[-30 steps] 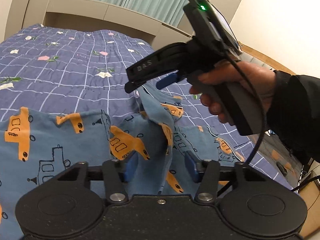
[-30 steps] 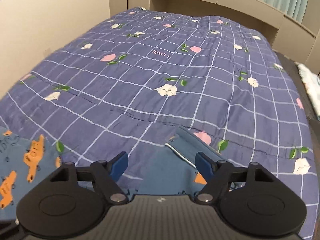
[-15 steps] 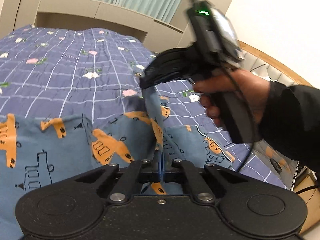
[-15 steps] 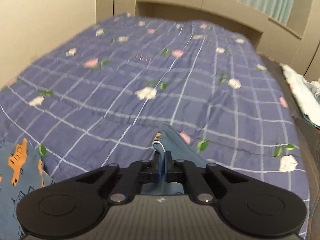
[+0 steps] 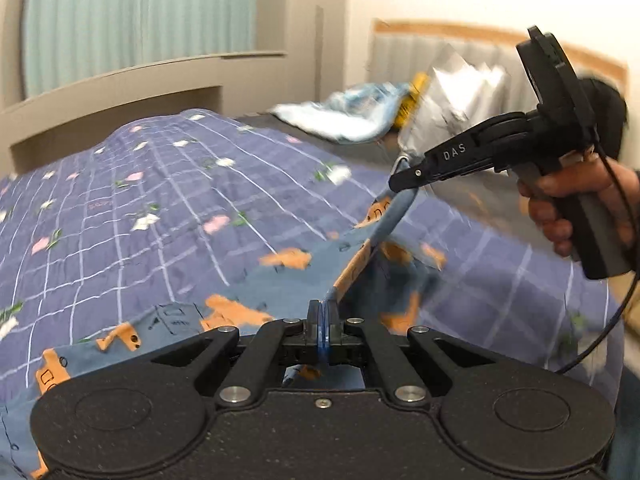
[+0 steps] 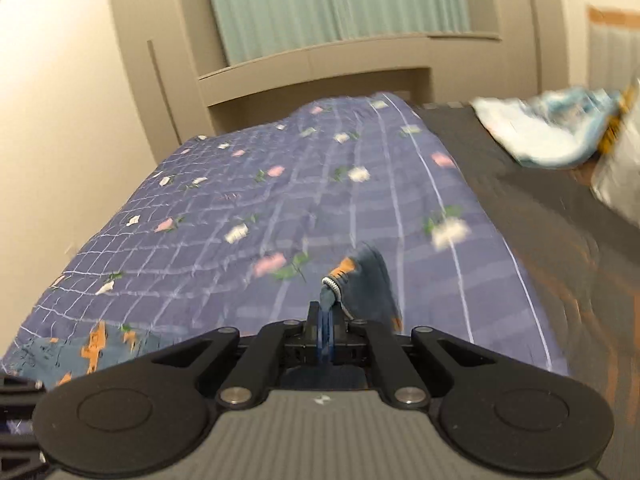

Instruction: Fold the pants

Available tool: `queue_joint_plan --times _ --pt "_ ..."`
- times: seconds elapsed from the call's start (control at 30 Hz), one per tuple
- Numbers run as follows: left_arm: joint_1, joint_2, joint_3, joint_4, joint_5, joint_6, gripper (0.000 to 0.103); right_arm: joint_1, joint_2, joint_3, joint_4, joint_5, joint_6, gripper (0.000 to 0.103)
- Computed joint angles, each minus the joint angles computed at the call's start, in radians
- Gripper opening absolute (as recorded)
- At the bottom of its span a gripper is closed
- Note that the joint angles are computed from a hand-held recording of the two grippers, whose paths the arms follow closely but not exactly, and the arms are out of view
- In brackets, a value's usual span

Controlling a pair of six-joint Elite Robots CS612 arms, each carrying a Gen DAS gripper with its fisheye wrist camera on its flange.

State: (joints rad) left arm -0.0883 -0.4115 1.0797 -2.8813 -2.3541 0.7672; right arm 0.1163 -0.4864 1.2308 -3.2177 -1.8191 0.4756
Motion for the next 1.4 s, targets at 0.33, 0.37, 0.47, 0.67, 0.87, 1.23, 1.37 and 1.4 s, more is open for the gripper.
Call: queue_joint_plan --times 0.33,0.37,0.47,0.67,0.87,1.23,1.37,1.4 --pt "-0.017 -0.01 0.049 0.059 0.097 0.047 0.0 -0.017 0.0 0.124 -0.058 0.085 0.136 0.017" --pt "-0.017 -0.011 0.051 0.06 0.099 0.048 0.0 -0.02 -0.003 0.133 -0.069 0.084 0.141 0.028" --pt "-0.019 -0.006 0.04 0.068 0.104 0.044 0.0 -0.029 -0.011 0.156 -0.101 0.059 0.144 0.042" --pt "-0.026 -0.002 0.038 0.067 0.119 0.02 0.0 -0.062 0.006 0.099 -0.069 0.101 0.08 0.049" --pt "-0.027 0.0 0.037 0.062 0.121 -0.005 0.0 -0.084 0.041 0.004 0.045 0.186 0.018 0.022" --pt "-0.031 -0.003 0.062 -0.021 0.123 -0.057 0.0 -0.066 0.049 -0.032 0.013 0.09 -0.071 0.007" --pt "-0.03 -0.001 0.055 0.046 0.117 -0.03 0.015 -0.062 0.06 -0.046 0.09 0.066 -0.076 0.015" --pt "-0.028 0.001 0.053 0.045 0.111 -0.039 0.019 -0.06 0.061 -0.044 0.094 0.055 -0.08 0.023"
